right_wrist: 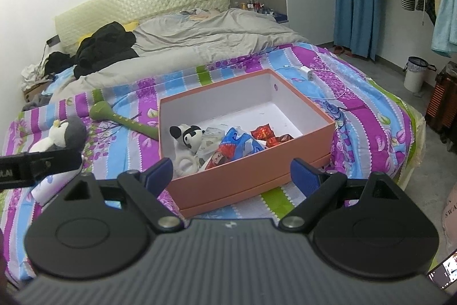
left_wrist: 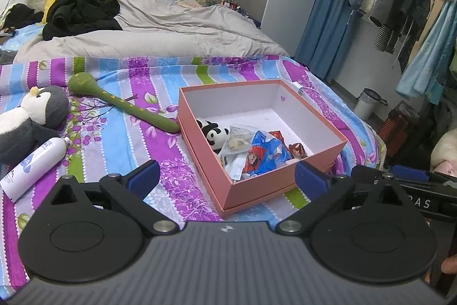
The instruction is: Organize soft objects
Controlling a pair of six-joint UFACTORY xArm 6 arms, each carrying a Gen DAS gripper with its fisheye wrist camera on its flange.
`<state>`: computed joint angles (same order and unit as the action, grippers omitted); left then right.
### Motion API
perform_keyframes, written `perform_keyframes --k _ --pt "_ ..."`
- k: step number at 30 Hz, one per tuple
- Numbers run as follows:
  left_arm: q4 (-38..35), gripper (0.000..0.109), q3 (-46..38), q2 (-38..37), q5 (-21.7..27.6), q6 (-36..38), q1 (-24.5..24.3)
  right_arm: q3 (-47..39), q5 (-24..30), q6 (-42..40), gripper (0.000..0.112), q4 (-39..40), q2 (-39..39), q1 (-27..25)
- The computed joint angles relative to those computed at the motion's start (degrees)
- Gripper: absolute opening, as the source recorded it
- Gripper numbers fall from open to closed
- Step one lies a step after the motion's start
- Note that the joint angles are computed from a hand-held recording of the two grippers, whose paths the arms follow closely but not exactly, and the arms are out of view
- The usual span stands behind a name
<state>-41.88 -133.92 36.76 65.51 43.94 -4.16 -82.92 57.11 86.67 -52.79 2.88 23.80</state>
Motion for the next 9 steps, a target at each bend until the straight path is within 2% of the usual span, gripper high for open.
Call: perform_keyframes --k 9 --pt "-0.35 0.102 1.03 -0.54 -0.49 0.58 -0.25 -0.28 -0.04 -0.17 0.091 0.21 0.17 0.03"
